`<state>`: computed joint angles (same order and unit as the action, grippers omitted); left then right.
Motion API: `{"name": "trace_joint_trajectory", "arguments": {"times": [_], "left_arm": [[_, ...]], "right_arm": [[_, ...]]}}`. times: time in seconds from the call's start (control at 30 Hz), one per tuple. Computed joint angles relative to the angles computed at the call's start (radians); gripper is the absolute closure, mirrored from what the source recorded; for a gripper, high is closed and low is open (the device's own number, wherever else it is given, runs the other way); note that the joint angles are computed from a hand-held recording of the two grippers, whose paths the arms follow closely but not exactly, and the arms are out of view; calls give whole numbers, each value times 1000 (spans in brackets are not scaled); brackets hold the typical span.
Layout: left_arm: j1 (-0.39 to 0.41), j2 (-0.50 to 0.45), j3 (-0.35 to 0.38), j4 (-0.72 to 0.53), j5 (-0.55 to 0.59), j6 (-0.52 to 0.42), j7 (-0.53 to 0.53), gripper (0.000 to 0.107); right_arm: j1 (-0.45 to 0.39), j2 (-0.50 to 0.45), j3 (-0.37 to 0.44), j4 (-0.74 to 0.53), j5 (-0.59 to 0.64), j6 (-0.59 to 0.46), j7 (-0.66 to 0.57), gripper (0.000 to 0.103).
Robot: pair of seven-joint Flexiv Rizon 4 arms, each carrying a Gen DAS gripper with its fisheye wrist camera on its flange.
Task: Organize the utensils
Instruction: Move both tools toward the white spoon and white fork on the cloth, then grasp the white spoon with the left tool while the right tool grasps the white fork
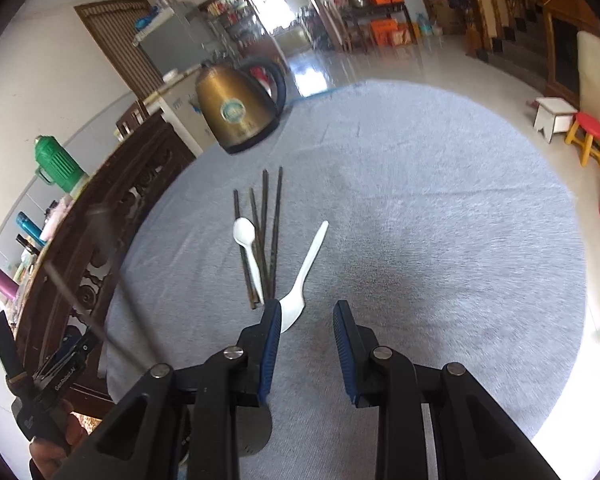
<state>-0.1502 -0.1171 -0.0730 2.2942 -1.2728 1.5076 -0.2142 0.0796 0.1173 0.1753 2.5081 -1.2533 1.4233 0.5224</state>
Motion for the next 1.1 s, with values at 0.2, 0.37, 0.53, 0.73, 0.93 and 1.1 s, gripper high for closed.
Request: {"name": "trace_joint_trajectory", "arguments": {"times": [0.2,0.37,0.53,0.73,0.93,1.1], "left_arm": [[66,-133,51,-135,442,-189,-340,44],[104,-195,0,-257,568,-337,-460,44],[98,-280,-39,-396,671,-482,-580,44],[64,-382,-66,-537,751,-604,-690,63],[26,-431,-72,-590,825,-601,-718,95],[60,-417,-113,-562,785,-569,-639,103]], "right_arm": [[-19,-192,-90,-96,-45,95,-58,74],[36,-316,-97,-192,208,58,-282,74],[55,-370,-48,-257,465,-27,-477,74],[119,-369,-111,-241,518,-24,-530,90],[200,-334,-266,-165,389,81,-438,98],[195,-307,-335,-130,206,139,-305,98]]}}
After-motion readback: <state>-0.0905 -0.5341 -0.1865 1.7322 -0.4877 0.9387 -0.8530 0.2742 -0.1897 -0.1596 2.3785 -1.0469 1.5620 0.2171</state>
